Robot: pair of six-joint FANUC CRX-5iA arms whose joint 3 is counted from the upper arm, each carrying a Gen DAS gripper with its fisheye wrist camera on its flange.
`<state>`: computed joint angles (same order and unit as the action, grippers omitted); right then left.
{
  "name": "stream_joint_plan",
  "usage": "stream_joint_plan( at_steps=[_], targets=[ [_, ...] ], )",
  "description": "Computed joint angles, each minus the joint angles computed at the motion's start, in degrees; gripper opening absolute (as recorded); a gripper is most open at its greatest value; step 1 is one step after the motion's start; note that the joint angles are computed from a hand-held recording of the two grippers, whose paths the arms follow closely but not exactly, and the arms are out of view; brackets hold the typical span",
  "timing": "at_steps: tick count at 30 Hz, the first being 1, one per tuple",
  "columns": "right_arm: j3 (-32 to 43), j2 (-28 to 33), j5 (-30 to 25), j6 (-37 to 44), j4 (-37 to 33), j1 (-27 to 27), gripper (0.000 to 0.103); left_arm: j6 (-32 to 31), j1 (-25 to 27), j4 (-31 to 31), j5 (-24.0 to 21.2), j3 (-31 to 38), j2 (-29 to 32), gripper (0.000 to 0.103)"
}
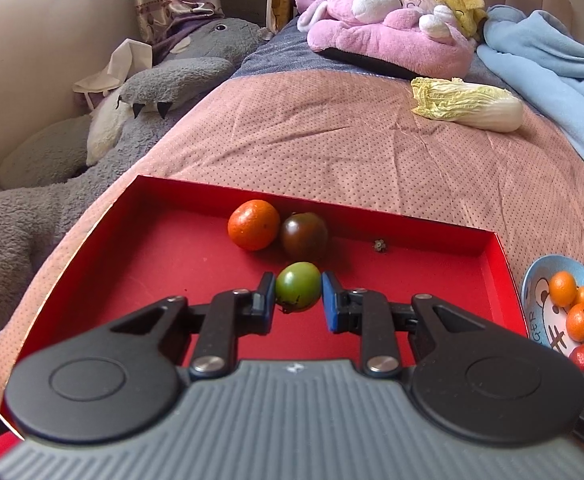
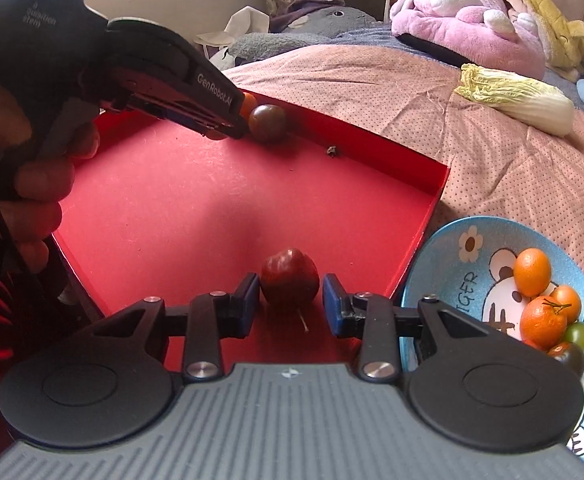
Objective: Organize fruits
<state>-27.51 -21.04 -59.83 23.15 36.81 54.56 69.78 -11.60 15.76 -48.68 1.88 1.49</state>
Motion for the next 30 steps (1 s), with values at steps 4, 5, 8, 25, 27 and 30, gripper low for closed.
stream_joint_plan(
  at_steps=[4,5,8,25,27,30],
  targets=[
    [0.8,0.0,-1.0,0.4,0.4,0.4,0.037,0.3,-0.1,-0.7,0.5,0.1,0.0,0.028],
    [1.2,0.1,-1.4,1.0,0.3,0.4,0.037,0.4,-0.1,-0.8,0.5,0.1,0.0,0.028],
    [1.8,0.3,-2.8,1.6,0.1,0.7,0.037,0.3,-0.2,-1.1,0.8,0.1,-0.1,0.028],
    [5.5,-1.0,-3.5,1.3,3.4,2.7,0.037,-0.5,0.1,-0.2,2.2,-0.8,-0.6,0.028],
    [5.6,-1.0,-3.5,1.2,3.8,3.0,0.037,-0.5,0.0,-0.4,2.3,-0.8,-0.7,0.028],
    [5.6,-1.3,-3.5,0.8,4.0,3.5,0.037,-0.5,-0.1,-0.7,2.3,-0.7,-0.6,0.028]
  ],
)
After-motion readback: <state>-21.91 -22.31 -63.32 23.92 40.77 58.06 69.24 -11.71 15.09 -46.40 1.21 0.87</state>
